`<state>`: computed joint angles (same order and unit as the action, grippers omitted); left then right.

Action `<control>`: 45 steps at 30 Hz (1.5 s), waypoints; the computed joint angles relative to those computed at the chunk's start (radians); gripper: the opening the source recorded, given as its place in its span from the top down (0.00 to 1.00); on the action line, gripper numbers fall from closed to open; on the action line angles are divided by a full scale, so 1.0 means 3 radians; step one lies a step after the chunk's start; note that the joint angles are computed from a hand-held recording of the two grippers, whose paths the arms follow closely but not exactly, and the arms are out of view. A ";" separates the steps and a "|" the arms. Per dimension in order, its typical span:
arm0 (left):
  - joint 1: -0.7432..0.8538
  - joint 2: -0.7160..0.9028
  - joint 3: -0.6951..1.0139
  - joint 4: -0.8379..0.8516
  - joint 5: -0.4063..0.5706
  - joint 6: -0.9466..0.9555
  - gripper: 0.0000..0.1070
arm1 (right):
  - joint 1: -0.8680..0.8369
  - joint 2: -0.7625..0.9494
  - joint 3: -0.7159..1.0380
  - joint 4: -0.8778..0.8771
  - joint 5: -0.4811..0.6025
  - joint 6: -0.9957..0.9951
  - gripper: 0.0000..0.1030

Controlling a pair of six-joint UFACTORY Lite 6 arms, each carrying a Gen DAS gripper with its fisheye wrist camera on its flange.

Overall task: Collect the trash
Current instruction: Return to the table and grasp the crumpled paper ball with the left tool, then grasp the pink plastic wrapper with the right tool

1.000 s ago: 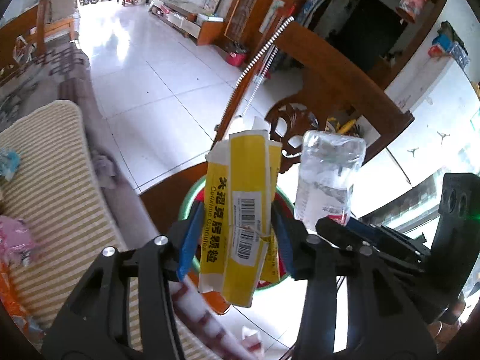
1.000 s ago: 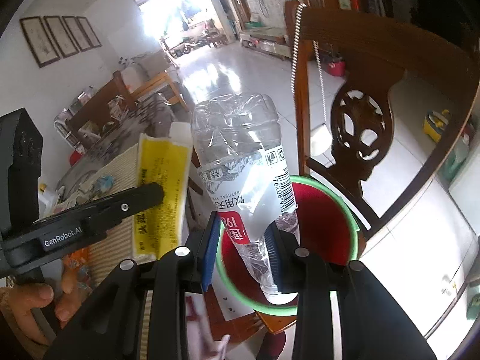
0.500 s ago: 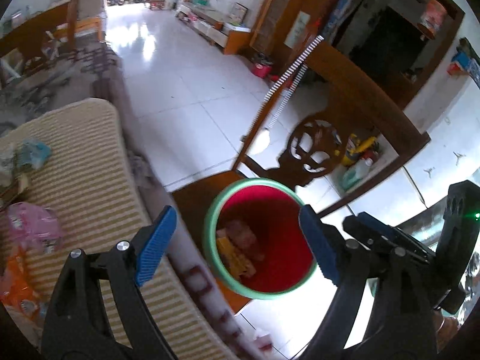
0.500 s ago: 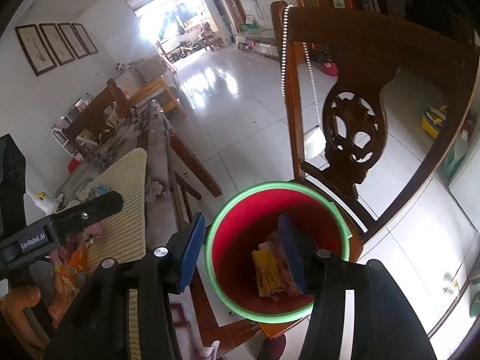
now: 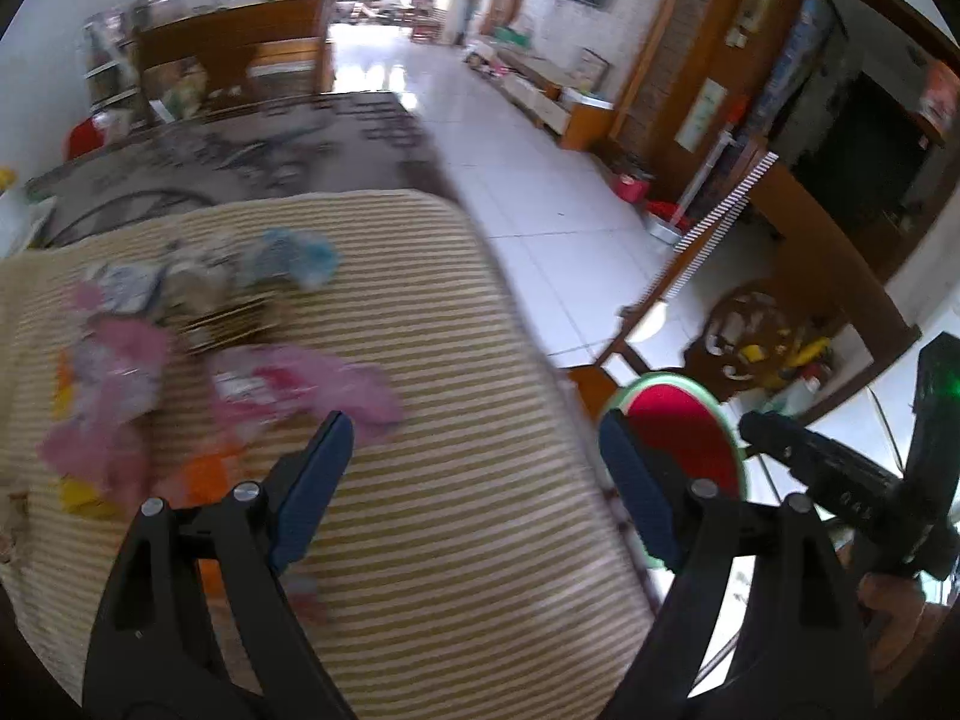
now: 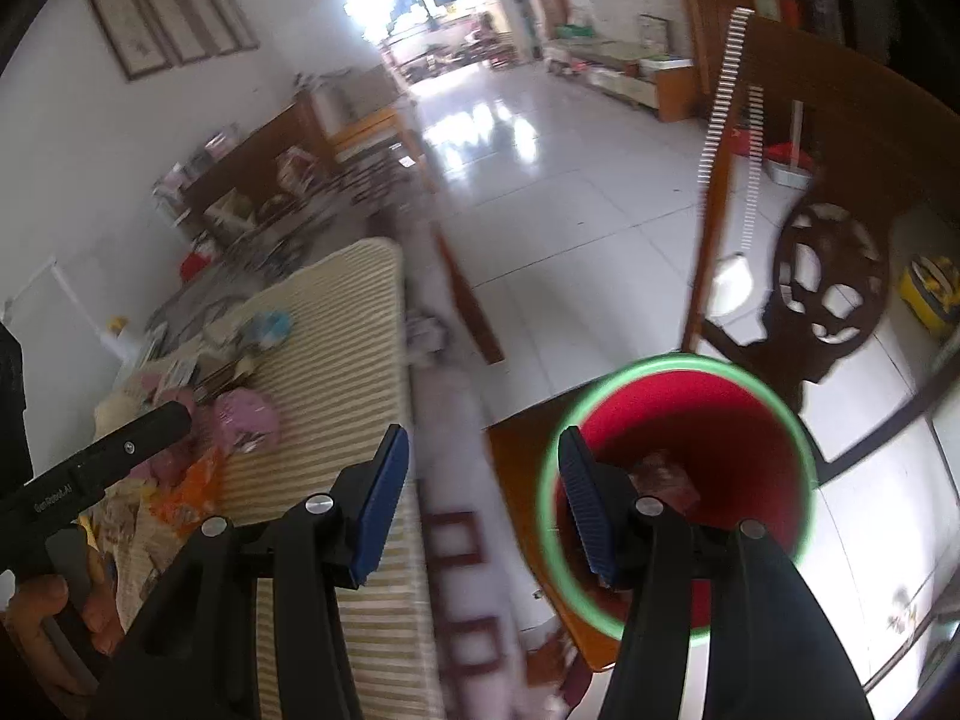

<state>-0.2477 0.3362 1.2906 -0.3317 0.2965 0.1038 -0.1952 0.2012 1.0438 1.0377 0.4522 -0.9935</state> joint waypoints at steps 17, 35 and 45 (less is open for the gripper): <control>0.2592 0.0189 -0.0147 -0.1336 0.0676 0.2712 0.24 | 0.2045 0.0551 0.0537 -0.2129 -0.0807 0.3324 0.46; 0.3557 0.1276 0.0885 -0.0848 0.0974 0.2639 0.23 | 0.2833 0.1687 0.2063 -0.3347 -0.0340 0.4822 0.45; 0.3658 0.1355 0.0909 -0.1076 0.1122 0.2832 0.63 | 0.2830 0.1985 0.2612 -0.3203 -0.0106 0.4706 0.45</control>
<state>0.8497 0.7426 1.5633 -0.6546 0.6332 0.9533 0.6539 0.7968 1.8274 0.0768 0.4204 0.4184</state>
